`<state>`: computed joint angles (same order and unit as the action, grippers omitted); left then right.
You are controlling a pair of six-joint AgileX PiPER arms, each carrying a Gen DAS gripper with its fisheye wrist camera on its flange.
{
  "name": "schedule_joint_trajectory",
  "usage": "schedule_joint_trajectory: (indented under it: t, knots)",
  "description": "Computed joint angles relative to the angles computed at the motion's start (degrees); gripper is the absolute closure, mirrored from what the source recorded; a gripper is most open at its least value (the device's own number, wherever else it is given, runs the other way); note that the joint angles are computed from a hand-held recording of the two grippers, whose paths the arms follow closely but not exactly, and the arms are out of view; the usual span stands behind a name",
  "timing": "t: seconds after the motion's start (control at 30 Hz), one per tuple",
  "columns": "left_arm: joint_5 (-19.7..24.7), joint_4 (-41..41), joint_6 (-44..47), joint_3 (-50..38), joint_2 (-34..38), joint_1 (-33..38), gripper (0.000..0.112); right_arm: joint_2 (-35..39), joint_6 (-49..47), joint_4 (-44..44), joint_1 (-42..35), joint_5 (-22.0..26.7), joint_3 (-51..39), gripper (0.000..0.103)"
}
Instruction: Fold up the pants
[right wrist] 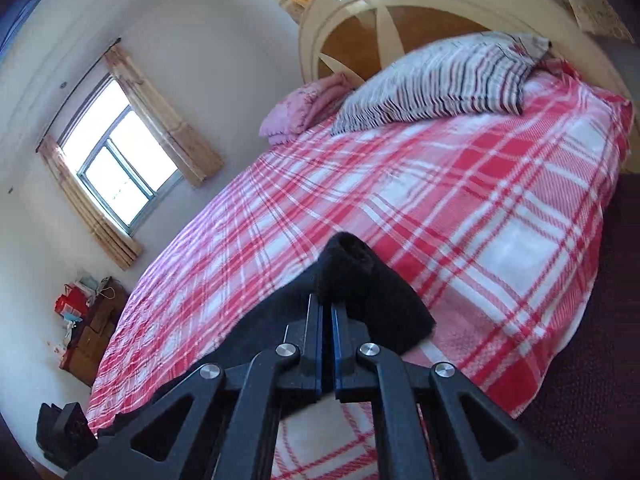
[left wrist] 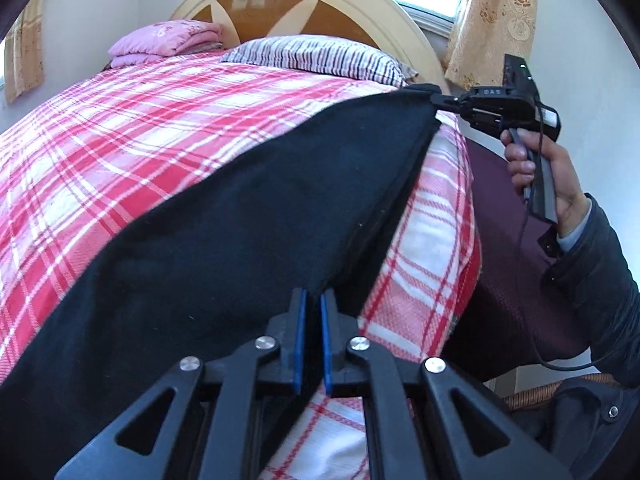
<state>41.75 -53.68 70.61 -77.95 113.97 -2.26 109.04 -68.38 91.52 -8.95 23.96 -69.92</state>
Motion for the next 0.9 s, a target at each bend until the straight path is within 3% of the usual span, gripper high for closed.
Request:
schedule_joint_trajectory:
  t: [0.47, 0.53, 0.6, 0.67, 0.73, 0.8, 0.9]
  knots:
    - [-0.9, -2.7, 4.2, 4.6, -2.1, -0.7, 0.105, 1.9, 7.1, -5.8, -1.9, 0.4, -0.5, 0.099]
    - [-0.5, -4.1, 5.6, 5.3, -3.1, -0.1, 0.105, 0.1, 9.4, -8.8, -1.3, -2.9, 0.3, 0.089]
    - [0.3, -6.3, 7.6, 5.7, -3.9, 1.1, 0.105, -2.5, 12.0, -12.9, 0.3, -10.1, 1.4, 0.087]
    - [0.4, -7.4, 8.1, 5.8, -4.2, 2.0, 0.105, -3.5, 14.0, -14.3, -0.2, -11.4, 1.1, 0.086]
    - [0.3, -7.1, 7.1, 5.0, -3.6, 2.1, 0.105, -2.9, 16.0, -15.5, -1.6, -8.3, -1.4, 0.076]
    - [0.1, -6.0, 5.1, 3.7, -2.1, 2.0, 0.105, -0.2, 23.9, -23.7, -2.1, -4.2, -7.1, 0.072]
    - [-0.5, -4.2, 2.9, 2.8, -0.3, 1.3, 0.105, 8.3, 39.1, -36.7, -3.1, 7.9, -21.6, 0.072]
